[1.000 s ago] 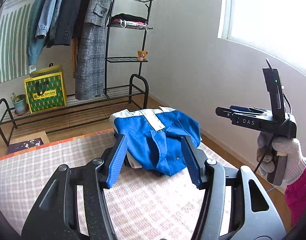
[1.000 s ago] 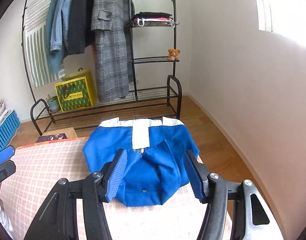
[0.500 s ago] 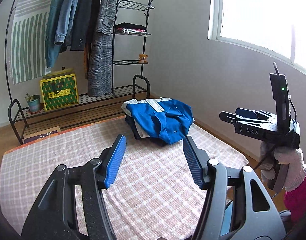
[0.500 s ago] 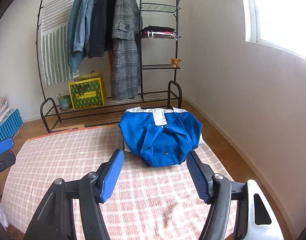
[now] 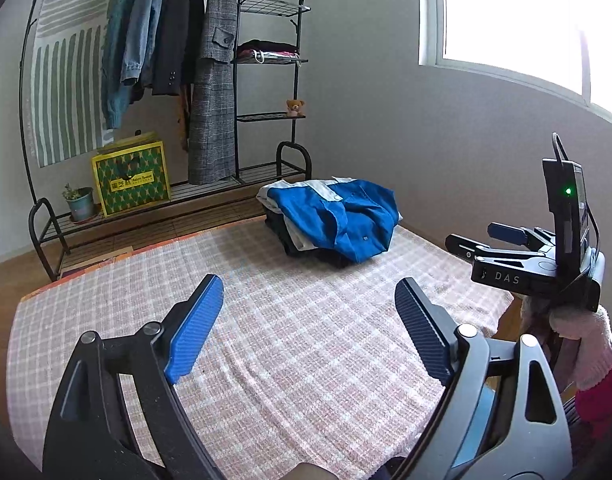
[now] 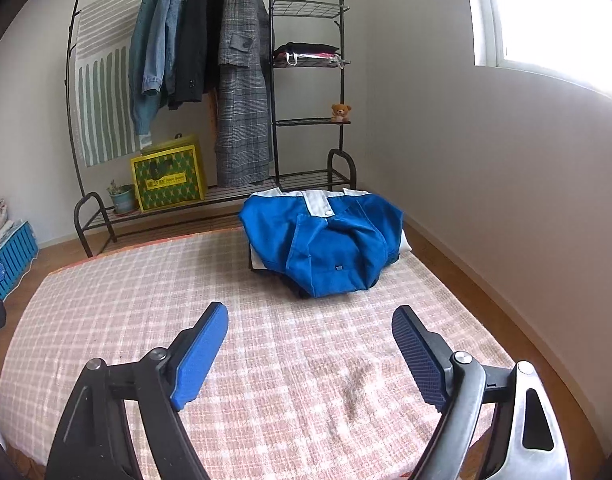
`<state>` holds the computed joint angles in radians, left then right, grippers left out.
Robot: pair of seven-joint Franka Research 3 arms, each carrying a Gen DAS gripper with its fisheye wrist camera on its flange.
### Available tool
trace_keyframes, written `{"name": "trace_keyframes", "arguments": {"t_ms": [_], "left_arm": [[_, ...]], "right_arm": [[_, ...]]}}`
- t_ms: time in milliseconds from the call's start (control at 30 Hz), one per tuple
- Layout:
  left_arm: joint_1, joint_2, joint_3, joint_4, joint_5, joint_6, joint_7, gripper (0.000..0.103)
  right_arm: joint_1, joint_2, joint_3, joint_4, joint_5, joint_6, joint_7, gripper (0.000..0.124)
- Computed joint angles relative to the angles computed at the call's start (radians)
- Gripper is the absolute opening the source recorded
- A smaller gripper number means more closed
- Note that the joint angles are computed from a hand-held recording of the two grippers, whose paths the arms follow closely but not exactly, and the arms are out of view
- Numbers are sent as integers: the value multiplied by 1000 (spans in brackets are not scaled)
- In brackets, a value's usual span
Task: Fold large clothes
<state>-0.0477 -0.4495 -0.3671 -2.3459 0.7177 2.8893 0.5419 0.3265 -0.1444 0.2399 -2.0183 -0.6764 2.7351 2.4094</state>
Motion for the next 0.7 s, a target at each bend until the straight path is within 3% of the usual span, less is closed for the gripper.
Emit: {"name": "trace_keyframes", "arguments": {"t_ms": [100, 300, 700], "left_arm": [[3, 16, -3, 3, 3, -9, -3, 91], [-8, 44, -7, 19, 22, -60, -16, 98], [-39, 55, -6, 48, 95, -178, -52, 103]], "right_arm": [[-10, 7, 8, -4, -64, -5, 52, 98], [-1, 13, -1, -7, -101, -11, 89, 103], [19, 32, -14, 10, -113, -29, 127, 103]]}}
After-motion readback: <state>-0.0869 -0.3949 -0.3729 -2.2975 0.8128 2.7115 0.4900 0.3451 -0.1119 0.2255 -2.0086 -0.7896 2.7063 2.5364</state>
